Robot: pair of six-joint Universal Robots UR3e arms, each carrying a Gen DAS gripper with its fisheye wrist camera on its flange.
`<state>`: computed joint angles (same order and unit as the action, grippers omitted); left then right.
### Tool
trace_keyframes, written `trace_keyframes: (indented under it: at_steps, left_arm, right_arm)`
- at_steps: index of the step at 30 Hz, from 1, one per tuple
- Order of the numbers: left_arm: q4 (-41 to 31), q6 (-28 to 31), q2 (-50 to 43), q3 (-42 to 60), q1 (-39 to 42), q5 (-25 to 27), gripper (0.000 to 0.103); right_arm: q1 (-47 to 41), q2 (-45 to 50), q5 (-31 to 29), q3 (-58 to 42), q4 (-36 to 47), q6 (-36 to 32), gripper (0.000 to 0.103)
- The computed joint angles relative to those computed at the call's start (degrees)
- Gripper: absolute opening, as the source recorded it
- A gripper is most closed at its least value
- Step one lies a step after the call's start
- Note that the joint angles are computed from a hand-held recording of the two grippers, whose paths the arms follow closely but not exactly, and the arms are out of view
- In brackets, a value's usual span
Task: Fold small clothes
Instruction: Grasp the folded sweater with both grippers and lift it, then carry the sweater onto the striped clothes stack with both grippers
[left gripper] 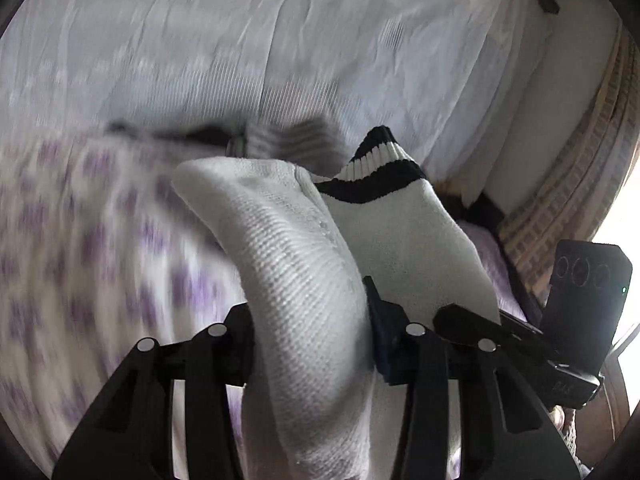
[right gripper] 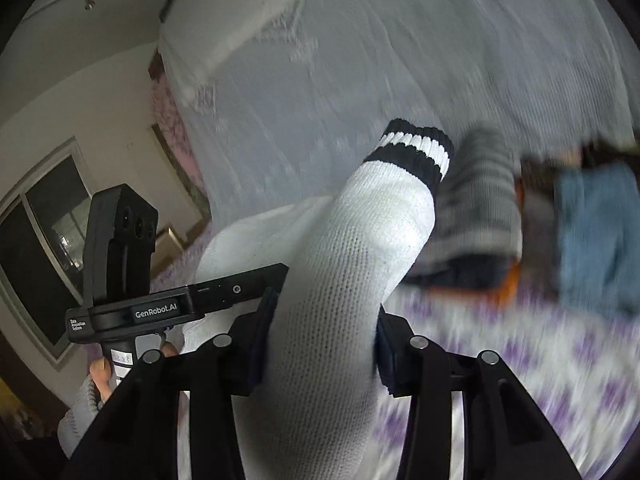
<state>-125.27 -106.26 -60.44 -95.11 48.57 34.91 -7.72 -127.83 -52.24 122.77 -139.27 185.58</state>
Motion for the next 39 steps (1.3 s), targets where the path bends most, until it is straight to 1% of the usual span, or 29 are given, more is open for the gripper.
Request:
trace_keyframes:
  at_steps: [2, 3, 4, 5, 6, 7, 8, 9, 10, 11, 12, 13, 14, 15, 16, 17, 19, 21, 22, 23, 26, 27, 29, 30, 32, 34, 36, 38, 39]
  left_arm:
    - [23.21, -19.44, -8.52, 3.73, -10.94, -1.42, 0.042]
    - [35.21, -29.5, -13.41, 5.9, -16.13, 0.08, 0.042]
    - [44.9, -37.31, -17.1, 7.42, -20.0, 2.07, 0.042]
    - [49.93, -41.42, -21.13, 10.62, -23.01, 4.28, 0.042]
    - [58.93, -49.04, -27.13, 13.99, -27.2, 6.21, 0.042]
    - [63.12, -52.92, -32.02, 17.9, -30.04, 8.28, 0.042]
    - [63.74, -54.53, -36.55, 22.78, -32.39, 10.16, 0.043]
    - [69.12, -59.18, -42.55, 26.64, -35.84, 13.58, 0.044]
    - [69.7, -60.62, -46.7, 30.64, -38.03, 15.99, 0.045]
    - [70.52, -61.77, -51.25, 34.63, -40.51, 19.64, 0.049]
    - [71.54, -62.89, -56.22, 38.46, -43.87, 25.91, 0.053]
    - [72.74, -63.62, -59.4, 39.91, -46.59, 31.79, 0.055]
    - [76.05, -64.01, -61.65, 38.96, -48.62, 35.96, 0.062]
    - [80.82, -64.38, -62.33, 35.6, -49.92, 38.07, 0.067]
    - [86.75, -65.38, -61.21, 31.16, -50.43, 39.27, 0.069]
    - [89.91, -65.59, -60.62, 29.11, -51.24, 40.91, 0.07]
    - [88.44, -64.14, -60.11, 29.54, -51.84, 42.57, 0.07]
    - [86.18, -64.43, -59.58, 31.17, -52.87, 46.39, 0.079]
    - [86.52, -65.19, -58.74, 30.43, -53.2, 48.16, 0.081]
    - [87.66, -65.28, -56.88, 28.25, -53.1, 48.9, 0.081]
    - [90.02, -64.26, -52.0, 22.77, -52.77, 50.53, 0.093]
    - [92.26, -63.66, -49.58, 19.48, -52.93, 52.54, 0.094]
    - [93.94, -62.75, -45.68, 15.02, -52.93, 54.11, 0.096]
    - [94.67, -62.21, -42.15, 10.88, -52.23, 53.47, 0.098]
    - [94.82, -61.83, -36.09, 4.25, -51.62, 53.36, 0.099]
    - [96.56, -60.35, -28.37, -5.34, -50.31, 52.46, 0.099]
    - [95.63, -58.49, -21.48, -12.23, -48.87, 51.56, 0.099]
    - [93.02, -57.95, -14.96, -17.49, -47.02, 50.32, 0.099]
    - [89.58, -57.63, -10.05, -20.16, -45.44, 49.57, 0.099]
  right_arm:
    - [-2.0, 9.03, 1.2, -6.86, -4.14, 0.18, 0.045]
    - [-3.02, 13.07, 2.01, -9.99, -5.33, 0.72, 0.045]
    - [-5.82, 17.26, 4.21, -13.42, -5.52, 0.55, 0.045]
    - [-6.63, 20.85, 4.62, -15.74, -6.97, 1.2, 0.045]
    - [-7.28, 25.97, 4.73, -19.04, -9.39, 2.34, 0.045]
    - [-7.8, 30.81, 4.61, -22.04, -11.56, 2.96, 0.045]
    - [-8.12, 35.17, 3.96, -24.9, -13.11, 3.16, 0.045]
    - [-7.73, 38.9, 2.54, -27.29, -14.68, 3.83, 0.045]
    - [-7.85, 42.67, 0.85, -29.13, -16.04, 3.78, 0.045]
    - [-7.49, 46.46, -2.28, -31.28, -15.56, 3.42, 0.045]
    - [-6.71, 49.09, -5.99, -33.24, -13.8, 3.1, 0.049]
    - [-6.42, 52.18, -9.24, -33.44, -14.11, 3.17, 0.052]
    - [-6.86, 54.03, -9.68, -33.24, -14.61, 4.16, 0.063]
    - [-8.11, 55.55, -8.16, -32.46, -15.5, 6.06, 0.072]
    - [-9.49, 56.23, -6.15, -30.86, -18.29, 7.03, 0.076]
    - [-9.68, 56.4, -6.46, -30.51, -18.54, 6.96, 0.085]
    - [-10.42, 55.99, -4.89, -29.75, -17.97, 7.5, 0.085]
    - [-9.09, 55.22, -7.56, -31.02, -15.99, 7.3, 0.085]
    - [-7.74, 53.5, -10.0, -31.3, -14.8, 6.98, 0.084]
    - [-6.54, 51.76, -11.87, -31.29, -14.33, 6.26, 0.08]
    - [-4.98, 46.69, -15.14, -28.77, -14.9, 4.79, 0.08]
    - [-4.92, 44.74, -15.52, -27.56, -14.76, 4.23, 0.08]
    - [-5.05, 38.62, -16.57, -22.57, -15.45, 3.67, 0.08]
    - [-4.94, 35.58, -17.8, -19.76, -16.47, 3.93, 0.08]
    - [-4.93, 29.52, -19.88, -13.87, -18.44, 5.33, 0.081]
    - [-4.71, 21.82, -21.51, -7.81, -18.37, 6.35, 0.083]
    - [-2.66, 16.99, -25.4, -4.52, -17.4, 7.09, 0.087]
    - [2.17, 12.35, -32.15, -2.26, -15.4, 8.17, 0.09]
    - [5.0, 11.04, -35.74, -1.77, -14.72, 8.65, 0.094]
